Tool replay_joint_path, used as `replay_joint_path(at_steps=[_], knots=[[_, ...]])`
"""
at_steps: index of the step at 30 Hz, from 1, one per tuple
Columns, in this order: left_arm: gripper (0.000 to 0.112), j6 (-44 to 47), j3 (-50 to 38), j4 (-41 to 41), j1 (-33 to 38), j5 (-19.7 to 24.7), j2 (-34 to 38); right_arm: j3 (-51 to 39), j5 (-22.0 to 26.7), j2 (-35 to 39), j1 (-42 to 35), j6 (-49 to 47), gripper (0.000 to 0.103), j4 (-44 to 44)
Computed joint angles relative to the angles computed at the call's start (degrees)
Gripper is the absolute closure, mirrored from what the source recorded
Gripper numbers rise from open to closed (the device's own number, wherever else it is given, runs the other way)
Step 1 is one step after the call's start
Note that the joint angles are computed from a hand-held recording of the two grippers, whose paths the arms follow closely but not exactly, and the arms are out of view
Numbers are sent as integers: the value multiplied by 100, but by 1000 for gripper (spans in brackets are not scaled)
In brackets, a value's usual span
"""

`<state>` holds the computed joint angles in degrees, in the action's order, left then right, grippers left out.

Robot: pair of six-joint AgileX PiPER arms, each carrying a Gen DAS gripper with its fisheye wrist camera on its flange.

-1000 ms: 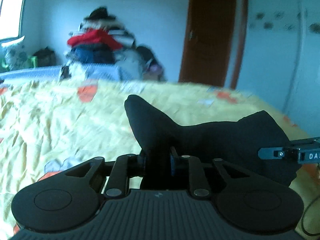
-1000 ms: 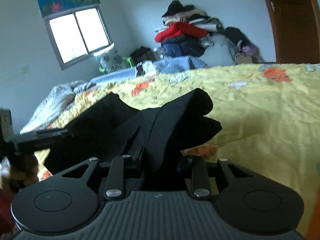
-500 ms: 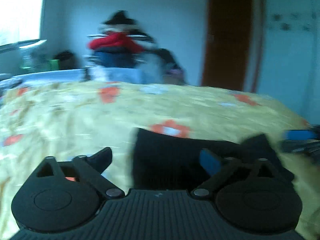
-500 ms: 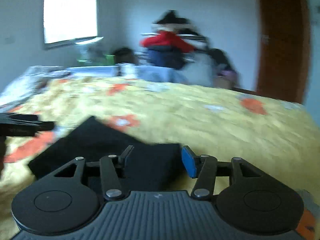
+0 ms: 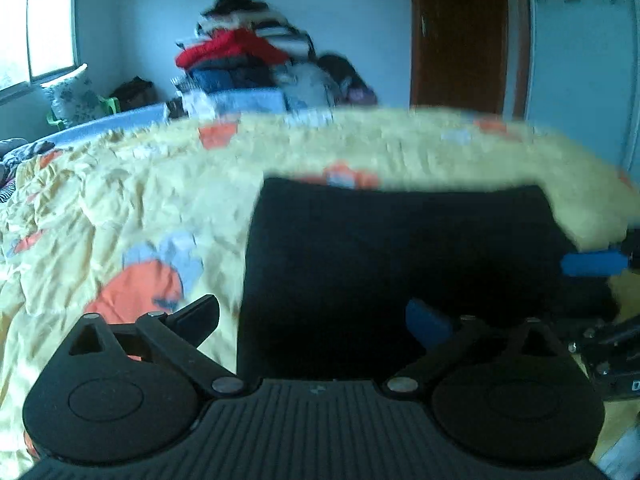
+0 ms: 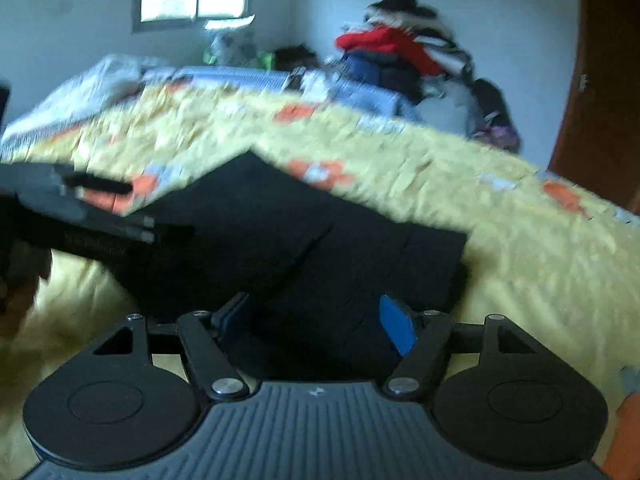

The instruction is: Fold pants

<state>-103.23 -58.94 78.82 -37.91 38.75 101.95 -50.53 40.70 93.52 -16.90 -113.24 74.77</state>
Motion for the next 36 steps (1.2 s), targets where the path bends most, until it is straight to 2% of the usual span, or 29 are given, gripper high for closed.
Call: replay_joint_path(at_steps=[1,3,5,6,8,11,15,18,21,36], knots=[[9,37,22,-25,21,-28,44,93,-15,43,16,-237,29,307],[9,-577,228,330,127,-182,-13,58,20,80,-10,-65,29,338],[9,-873,309,373,291,-456,-87,160,-236,-135,91,230,29,290],[9,-858,300,281,291,-450,-98,317,-418,-316,146,278,28,411],[9,-946,308,282,180,-260,-83,622,-606,-578,176,220,15,761],[9,-939,250,229,-74,169,-10,1100,-630,-930,142,33,0,1172],[10,-765,198,60,-233,399,-31,1195,-1314,-1142,580,1166,0,322],[10,-807,287,-60,-286,403,-159,1194,-1385,-1164,662,1942,0,-297],[10,-931,441,-118,-300,329,-329,1328,-1120,-1272,495,2030,0,-350],[10,-983,978,-446,-750,524,-817,1796,-1206,-1688,431,2181,0,-409]])
